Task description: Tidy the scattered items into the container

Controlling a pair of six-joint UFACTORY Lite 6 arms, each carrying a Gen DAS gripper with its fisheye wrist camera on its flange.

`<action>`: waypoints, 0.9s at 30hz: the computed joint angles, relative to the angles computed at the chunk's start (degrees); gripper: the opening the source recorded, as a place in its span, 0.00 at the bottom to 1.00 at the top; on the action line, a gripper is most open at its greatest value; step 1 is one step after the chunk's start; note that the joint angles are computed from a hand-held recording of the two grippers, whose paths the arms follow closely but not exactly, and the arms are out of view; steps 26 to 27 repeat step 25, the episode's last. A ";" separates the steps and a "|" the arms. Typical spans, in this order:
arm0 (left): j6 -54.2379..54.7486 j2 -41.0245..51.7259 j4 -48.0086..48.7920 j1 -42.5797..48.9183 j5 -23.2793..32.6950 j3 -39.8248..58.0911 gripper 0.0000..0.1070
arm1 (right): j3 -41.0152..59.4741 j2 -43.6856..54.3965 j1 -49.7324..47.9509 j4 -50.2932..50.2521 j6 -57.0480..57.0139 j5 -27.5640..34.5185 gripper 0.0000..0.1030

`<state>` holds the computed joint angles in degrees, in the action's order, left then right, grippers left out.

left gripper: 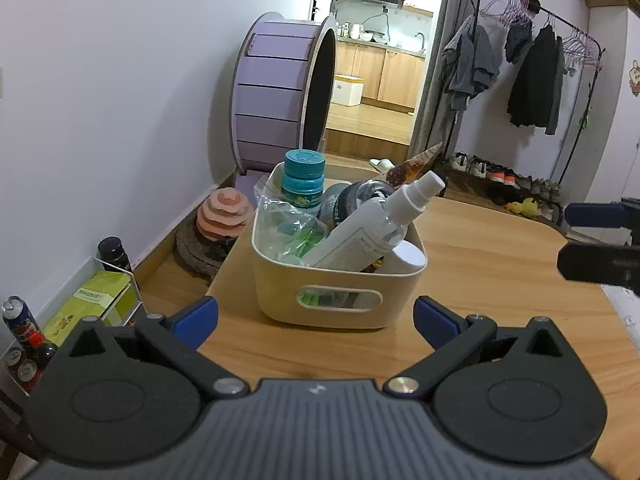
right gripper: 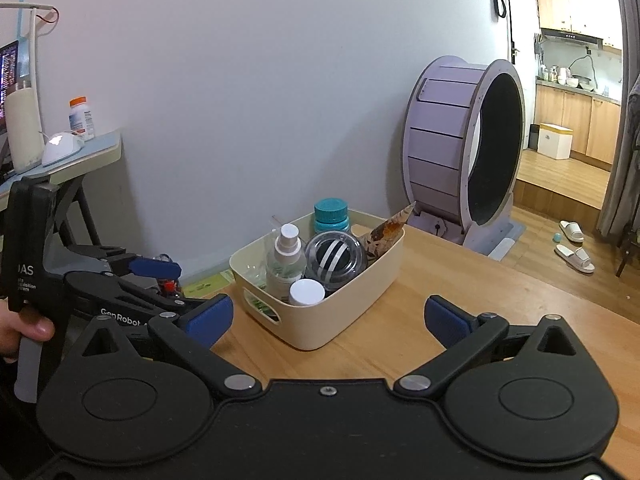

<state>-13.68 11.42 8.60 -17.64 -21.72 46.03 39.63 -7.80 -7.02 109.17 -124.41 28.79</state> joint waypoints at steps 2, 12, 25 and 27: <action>0.06 0.05 -0.06 -0.05 0.26 0.15 0.96 | 0.23 0.12 -0.12 -0.11 0.26 -0.04 1.00; 1.76 0.58 -1.44 -0.71 1.51 0.97 0.96 | 0.14 -0.14 0.05 -1.53 1.09 -0.49 1.00; 3.15 0.46 -3.23 -1.01 1.75 0.83 0.96 | -0.18 -1.51 0.83 -2.16 1.41 -1.10 1.00; 3.15 0.46 -3.23 -1.01 1.75 0.83 0.96 | -0.18 -1.51 0.83 -2.16 1.41 -1.10 1.00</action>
